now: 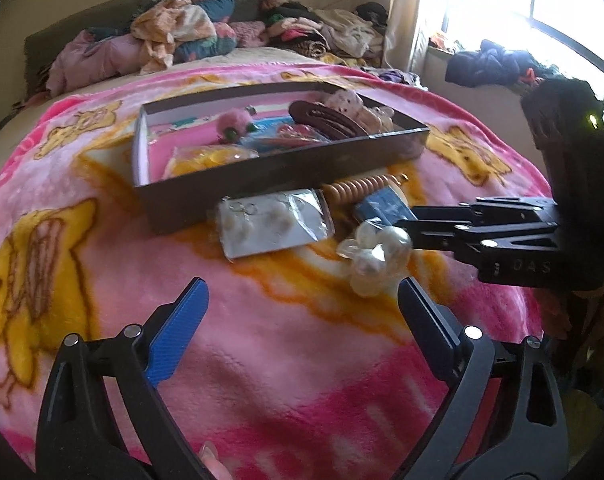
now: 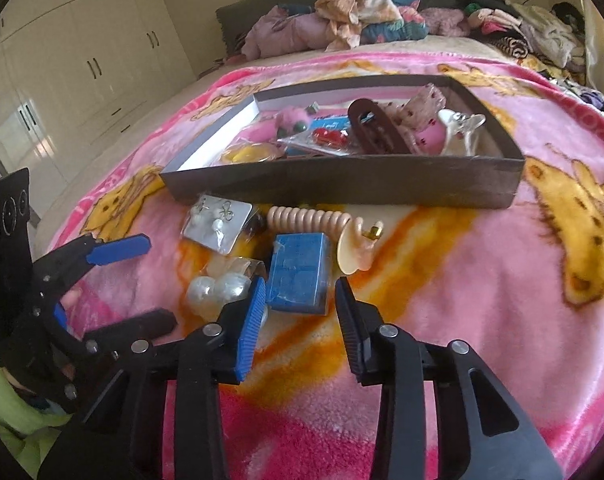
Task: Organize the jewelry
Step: 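Grasp the clear pearl earring bag with the left tool while the right grasps the blue earring box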
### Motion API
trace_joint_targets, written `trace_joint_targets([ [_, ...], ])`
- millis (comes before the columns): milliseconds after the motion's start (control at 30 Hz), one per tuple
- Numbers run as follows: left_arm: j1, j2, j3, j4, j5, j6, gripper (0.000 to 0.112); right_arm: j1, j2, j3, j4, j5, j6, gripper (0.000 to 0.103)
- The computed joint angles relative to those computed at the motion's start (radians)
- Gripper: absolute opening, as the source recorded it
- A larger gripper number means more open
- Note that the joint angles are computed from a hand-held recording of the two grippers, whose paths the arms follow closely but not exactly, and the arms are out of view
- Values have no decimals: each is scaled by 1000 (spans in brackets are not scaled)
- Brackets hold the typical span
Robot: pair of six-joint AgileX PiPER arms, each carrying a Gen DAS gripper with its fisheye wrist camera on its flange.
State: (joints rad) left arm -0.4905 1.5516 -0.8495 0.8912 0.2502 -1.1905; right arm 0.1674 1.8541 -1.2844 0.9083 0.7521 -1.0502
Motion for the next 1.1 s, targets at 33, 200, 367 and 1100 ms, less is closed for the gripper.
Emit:
trace_joint_targets([
  [33,-2,8,-5,-7,-2,11,86,1,8,-9,-1,5,7,35],
  [200,-6,44,-33,-49,-14,59,83,-7,61,-76,2,61,29,36],
  [367,-19,88,-74,-52,-12,72,77,-27,131,-166,-7,156,81,40],
  [1100,-38,168,-186,-282,-21,308,29,-117,14,-56,126,134,-70,28],
])
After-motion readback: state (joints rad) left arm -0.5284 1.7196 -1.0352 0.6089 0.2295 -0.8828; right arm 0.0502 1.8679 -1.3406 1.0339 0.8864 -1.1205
